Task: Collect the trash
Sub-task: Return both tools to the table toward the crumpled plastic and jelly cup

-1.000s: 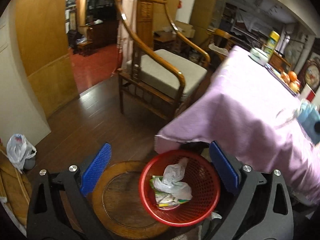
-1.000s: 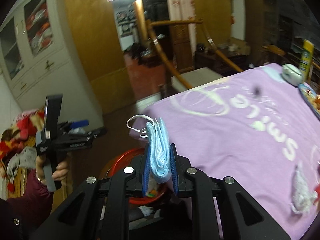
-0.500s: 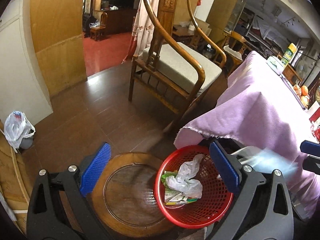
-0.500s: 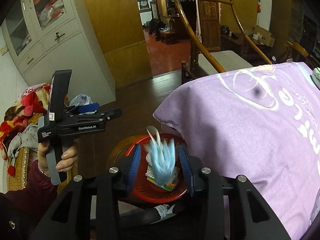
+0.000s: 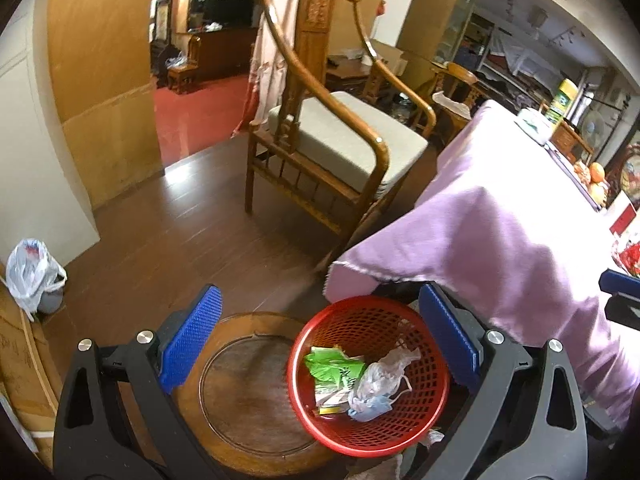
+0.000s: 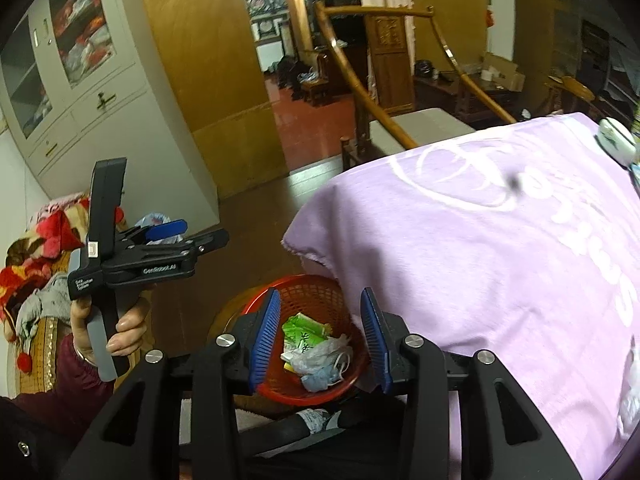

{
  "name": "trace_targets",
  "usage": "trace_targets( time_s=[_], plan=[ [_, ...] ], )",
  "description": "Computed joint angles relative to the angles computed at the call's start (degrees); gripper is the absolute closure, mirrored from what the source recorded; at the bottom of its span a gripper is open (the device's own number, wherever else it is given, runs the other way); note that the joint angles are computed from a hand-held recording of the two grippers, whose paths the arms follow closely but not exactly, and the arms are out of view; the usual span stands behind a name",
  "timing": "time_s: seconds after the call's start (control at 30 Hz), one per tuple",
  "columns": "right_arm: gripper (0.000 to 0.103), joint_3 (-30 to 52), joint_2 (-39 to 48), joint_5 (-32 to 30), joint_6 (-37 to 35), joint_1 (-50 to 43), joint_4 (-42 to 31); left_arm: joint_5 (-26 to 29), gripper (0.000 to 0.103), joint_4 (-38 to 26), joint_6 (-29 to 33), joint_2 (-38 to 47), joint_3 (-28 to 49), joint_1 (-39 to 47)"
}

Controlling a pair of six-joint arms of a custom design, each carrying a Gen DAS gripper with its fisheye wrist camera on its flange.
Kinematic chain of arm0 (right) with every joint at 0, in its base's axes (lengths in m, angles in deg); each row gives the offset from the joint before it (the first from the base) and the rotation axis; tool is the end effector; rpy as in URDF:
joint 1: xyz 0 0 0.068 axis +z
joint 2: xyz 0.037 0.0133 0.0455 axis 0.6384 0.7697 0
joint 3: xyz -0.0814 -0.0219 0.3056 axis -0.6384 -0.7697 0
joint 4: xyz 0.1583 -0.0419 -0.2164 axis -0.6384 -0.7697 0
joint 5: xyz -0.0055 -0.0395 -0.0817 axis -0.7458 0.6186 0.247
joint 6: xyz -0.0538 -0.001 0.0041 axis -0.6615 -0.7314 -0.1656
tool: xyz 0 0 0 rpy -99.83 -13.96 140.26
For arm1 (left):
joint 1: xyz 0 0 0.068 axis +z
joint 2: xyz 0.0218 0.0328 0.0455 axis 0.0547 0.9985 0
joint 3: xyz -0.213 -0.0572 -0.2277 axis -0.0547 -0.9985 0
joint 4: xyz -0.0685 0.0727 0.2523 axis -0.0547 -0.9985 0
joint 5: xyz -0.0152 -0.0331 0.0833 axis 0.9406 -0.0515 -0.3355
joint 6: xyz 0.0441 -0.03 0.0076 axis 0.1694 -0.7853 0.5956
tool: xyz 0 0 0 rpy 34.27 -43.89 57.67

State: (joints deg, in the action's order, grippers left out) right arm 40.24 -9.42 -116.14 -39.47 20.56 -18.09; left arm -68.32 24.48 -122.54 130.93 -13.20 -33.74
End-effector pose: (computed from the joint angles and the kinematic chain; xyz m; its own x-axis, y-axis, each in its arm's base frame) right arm 0.2087 -0.0502 0.2820 -0.7632 -0.2760 -0.5842 -0.4917 0.8347 0.2480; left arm 0.2162 -0.1486 0.1773 -0.7328 -0.1873 -0.6541 -0.0486 0.9733 -0.2243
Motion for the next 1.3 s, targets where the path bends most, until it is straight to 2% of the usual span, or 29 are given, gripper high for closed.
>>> trace_targets(
  time_s=[0.2, 0.37, 0.53, 0.77, 0.9, 1.03, 1.13, 1.3],
  plan=[
    [0.057, 2.0, -0.6, -4.7, -7.4, -11.2, -4.7, -4.3, 0.007, -4.3, -0.3, -0.9, 4.7, -5.9],
    [0.056, 5.7, 2.1, -9.7, -17.8, -24.6, -11.8, -9.0, 0.007, -8.9, 0.1, 1.2, 11.2, -12.8],
    [0.052, 11.6, 9.0, -14.0, -29.7, -39.4, -19.4, -11.2, 0.007, -13.1, 0.9, 6.0, 20.1, -19.3],
    [0.047, 22.6, 21.2, -18.8, -37.9, -55.4, -25.5, -12.5, 0.007, -19.2, 3.7, 16.3, 35.3, -26.2],
    [0.044, 30.0, 29.1, -20.8, -36.9, -62.1, -25.4, -11.4, 0.007, -22.0, 6.3, 22.9, 45.0, -29.3],
    [0.04, 35.2, 35.4, -21.1, -30.9, -66.2, -19.4, -8.6, 0.007, -24.8, 8.8, 30.5, 56.0, -31.0],
    [0.036, 39.3, 39.8, -21.0, -26.1, -68.4, -15.4, -5.4, 0.007, -29.2, 11.2, 38.2, 67.9, -31.8],
    [0.031, 43.5, 45.0, -20.2, -18.6, -69.4, -10.1, 0.9, 0.007, -40.7, 15.0, 54.0, 94.4, -32.7]
  ],
)
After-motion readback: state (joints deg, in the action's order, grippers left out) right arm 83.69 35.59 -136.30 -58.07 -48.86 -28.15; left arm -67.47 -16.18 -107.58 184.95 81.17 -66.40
